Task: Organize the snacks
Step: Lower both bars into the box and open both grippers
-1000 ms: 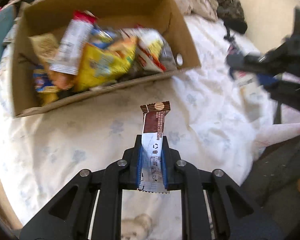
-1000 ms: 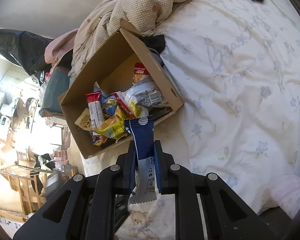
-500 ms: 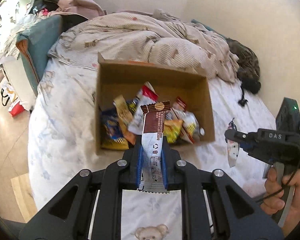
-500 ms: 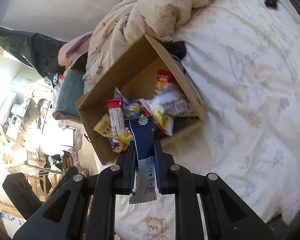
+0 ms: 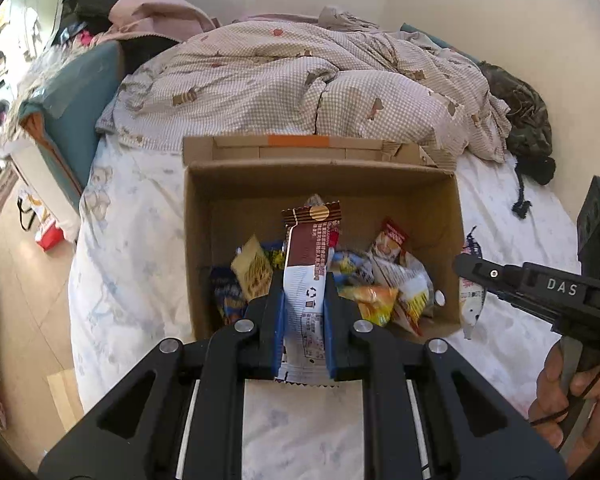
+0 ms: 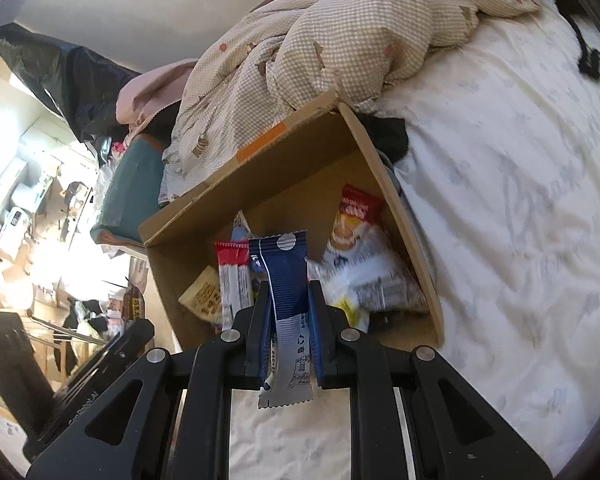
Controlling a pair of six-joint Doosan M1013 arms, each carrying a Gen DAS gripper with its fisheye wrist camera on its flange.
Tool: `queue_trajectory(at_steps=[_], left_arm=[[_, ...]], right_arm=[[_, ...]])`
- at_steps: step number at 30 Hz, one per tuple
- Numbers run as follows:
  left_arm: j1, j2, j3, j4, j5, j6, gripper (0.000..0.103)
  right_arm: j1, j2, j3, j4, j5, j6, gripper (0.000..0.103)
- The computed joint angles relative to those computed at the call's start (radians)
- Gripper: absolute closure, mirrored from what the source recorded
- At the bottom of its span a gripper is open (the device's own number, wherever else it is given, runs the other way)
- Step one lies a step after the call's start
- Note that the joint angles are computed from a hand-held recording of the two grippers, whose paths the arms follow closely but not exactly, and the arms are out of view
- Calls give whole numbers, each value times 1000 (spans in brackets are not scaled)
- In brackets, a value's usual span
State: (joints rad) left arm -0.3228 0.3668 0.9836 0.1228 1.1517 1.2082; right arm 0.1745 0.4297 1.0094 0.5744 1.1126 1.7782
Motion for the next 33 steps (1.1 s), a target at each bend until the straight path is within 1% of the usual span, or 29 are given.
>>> queue_trajectory(at_steps=[4,7,12,15,16,17,18,20,22,24,26,27,28,29,30,31,32,33], left_arm=[[-6,46,-66,46,34,-2,90],[-16,95,-136,111,87,-5,90],[-16,156,-222,142,157,-6,90],[-16,173,-240,163,163,-14,89],[-16,177,-244,168,164,-16,89],[-17,181,-247,175,168,-17,88],[-17,186,-252,178,174,-16,88],[-14,193,-259,173,186,-17,88],[-12,197,-262,166,190,-22,88],[-11,194,-257,161,180,-23,88],[-12,193,-257,164,181,-21,88],[-11,193,-257,158,181,-21,86],[-10,194,-261,156,187,-22,84],[-10,194,-265,153,194,-24,73],[-8,193,-266,149,197,-30,52],[-8,189,-263,148,194,-40,39],[-9,182,-254,158,182,-55,19],[-11,174,-244,171,167,-68,10]], right_arm=[[2,45,-58,-6,21,9,86],[4,73,-94,-12,31,27,86],[-2,114,-134,27,57,60,86],[-3,121,-137,28,45,76,85],[-5,122,-135,39,41,84,85],[-9,123,-131,61,38,90,82],[-11,125,-130,78,40,94,82],[-12,125,-127,100,38,92,82],[-9,126,-133,93,41,89,82],[-8,127,-138,93,49,93,73],[-5,126,-141,81,47,95,38],[-2,121,-138,63,36,102,32],[2,114,-133,39,20,107,30],[4,114,-135,28,19,105,30],[6,114,-141,15,22,102,30],[6,113,-142,8,18,97,28],[6,110,-140,3,13,96,26],[7,108,-140,-9,9,99,24]])
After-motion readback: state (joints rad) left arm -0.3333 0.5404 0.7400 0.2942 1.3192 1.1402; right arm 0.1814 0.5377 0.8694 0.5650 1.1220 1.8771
